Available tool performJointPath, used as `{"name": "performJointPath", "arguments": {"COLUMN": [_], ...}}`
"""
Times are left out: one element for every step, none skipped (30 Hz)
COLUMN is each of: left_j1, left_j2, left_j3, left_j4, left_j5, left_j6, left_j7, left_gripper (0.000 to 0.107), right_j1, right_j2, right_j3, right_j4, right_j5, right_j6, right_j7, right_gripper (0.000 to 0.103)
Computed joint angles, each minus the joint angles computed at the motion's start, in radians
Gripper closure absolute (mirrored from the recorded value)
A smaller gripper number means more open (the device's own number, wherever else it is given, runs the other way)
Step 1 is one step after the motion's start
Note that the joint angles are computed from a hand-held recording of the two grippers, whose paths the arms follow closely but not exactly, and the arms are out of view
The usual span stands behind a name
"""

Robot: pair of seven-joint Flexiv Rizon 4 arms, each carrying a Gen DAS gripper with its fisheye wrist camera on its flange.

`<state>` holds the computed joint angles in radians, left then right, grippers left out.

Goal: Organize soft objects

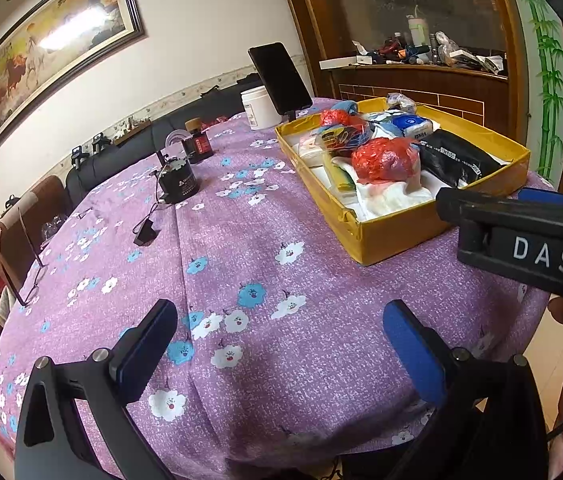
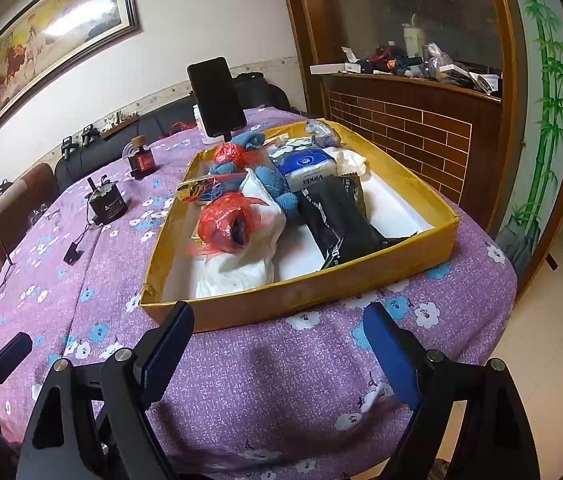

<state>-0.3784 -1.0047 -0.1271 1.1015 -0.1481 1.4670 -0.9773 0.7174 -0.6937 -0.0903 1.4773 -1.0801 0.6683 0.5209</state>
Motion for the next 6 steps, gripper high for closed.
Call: {"name": "performJointPath", "arguments": {"left_j1": [0.018, 0.037, 0.064, 0.098, 0.116, 0.123], "left_j2": [0.006, 0.013, 0.019, 0.023, 0.028, 0.027], "left_j3": [-0.032, -0.068, -0.117, -0.178, -0.219, -0.227], "left_j4": [0.017, 0.036, 0.057, 0.081, 0.103, 0.102], "left_j5": [0.0, -0.001, -0.004, -0.006, -0.041, -0.022], "left_j6": [0.011, 0.022, 0.034, 0.045, 0.054, 0.054], "left_j7": [0.017, 0.039, 0.07, 0.107, 0.16, 0.149], "left_gripper": [0.004, 0.004, 0.004, 0.004, 0.004, 0.004], "right_j1": [0.001, 0.001, 0.001, 0.001, 0.002, 0.003], "right_j2": [0.0, 0.001, 0.001, 0.002, 0.003, 0.004], "right_j3": [-0.001, -0.001, -0.001, -0.001, -0.001, -0.002], "right_j4": [0.001, 0.001, 0.002, 0.003, 0.004, 0.006], "right_j5": [-0.002, -0.003, -0.004, -0.004, -0.006, -0.01], "right_j6": [0.0, -0.001, -0.001, -0.001, -0.002, -0.004], "right_j7": [0.003, 0.004, 0.005, 0.006, 0.009, 0.014], "right_gripper": [0.013, 0.013, 0.013, 0.013, 0.013, 0.013]}}
